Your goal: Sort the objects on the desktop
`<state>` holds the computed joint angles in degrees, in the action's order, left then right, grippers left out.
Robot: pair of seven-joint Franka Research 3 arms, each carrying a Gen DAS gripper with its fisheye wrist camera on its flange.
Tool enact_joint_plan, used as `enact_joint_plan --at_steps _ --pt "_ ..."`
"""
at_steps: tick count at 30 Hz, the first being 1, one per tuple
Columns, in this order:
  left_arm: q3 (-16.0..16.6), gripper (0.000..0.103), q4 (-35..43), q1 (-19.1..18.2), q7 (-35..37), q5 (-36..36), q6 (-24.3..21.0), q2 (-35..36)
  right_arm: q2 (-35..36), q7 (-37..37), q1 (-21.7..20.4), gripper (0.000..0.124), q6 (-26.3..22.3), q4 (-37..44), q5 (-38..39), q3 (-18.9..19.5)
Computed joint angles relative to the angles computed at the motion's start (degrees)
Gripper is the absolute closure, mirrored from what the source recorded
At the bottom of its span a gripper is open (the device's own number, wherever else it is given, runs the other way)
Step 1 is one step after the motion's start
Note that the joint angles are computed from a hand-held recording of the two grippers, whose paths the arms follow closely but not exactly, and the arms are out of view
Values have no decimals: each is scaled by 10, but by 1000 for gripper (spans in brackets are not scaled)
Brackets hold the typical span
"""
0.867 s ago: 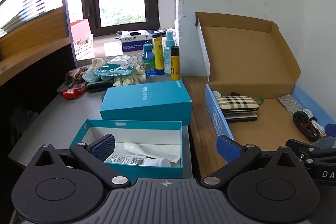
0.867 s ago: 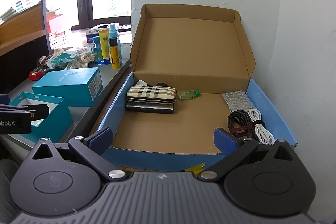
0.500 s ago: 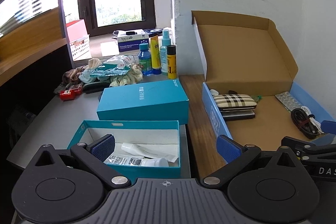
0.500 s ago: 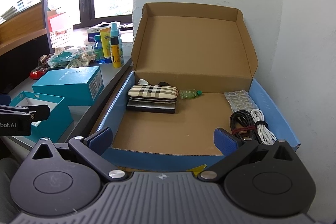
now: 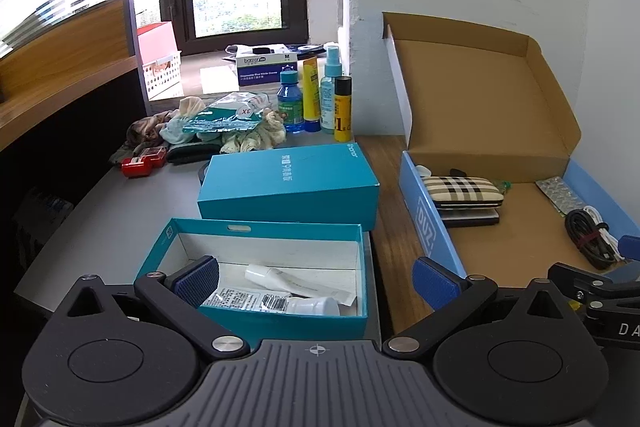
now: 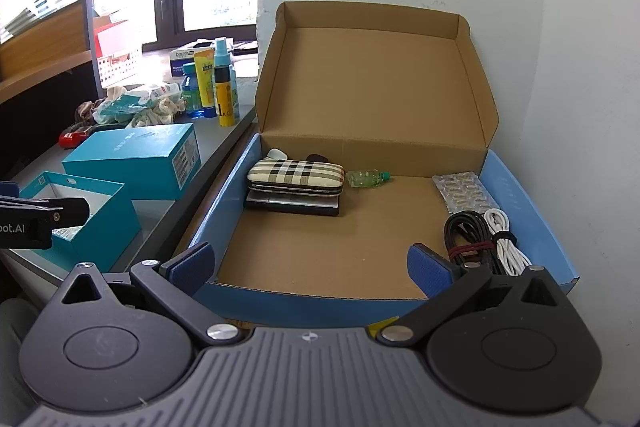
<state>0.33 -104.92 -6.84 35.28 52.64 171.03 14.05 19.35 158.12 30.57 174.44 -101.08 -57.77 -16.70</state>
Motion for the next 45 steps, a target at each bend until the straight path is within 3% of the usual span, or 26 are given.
enact_joint_plan --at_steps 23,45 --pt "0 0 2 0 -1 -2 -11 1 1 -42 1 21 9 -6 45 -4" --pt "1 0 5 1 -2 -4 -19 4 2 -65 29 21 16 -13 79 -34"
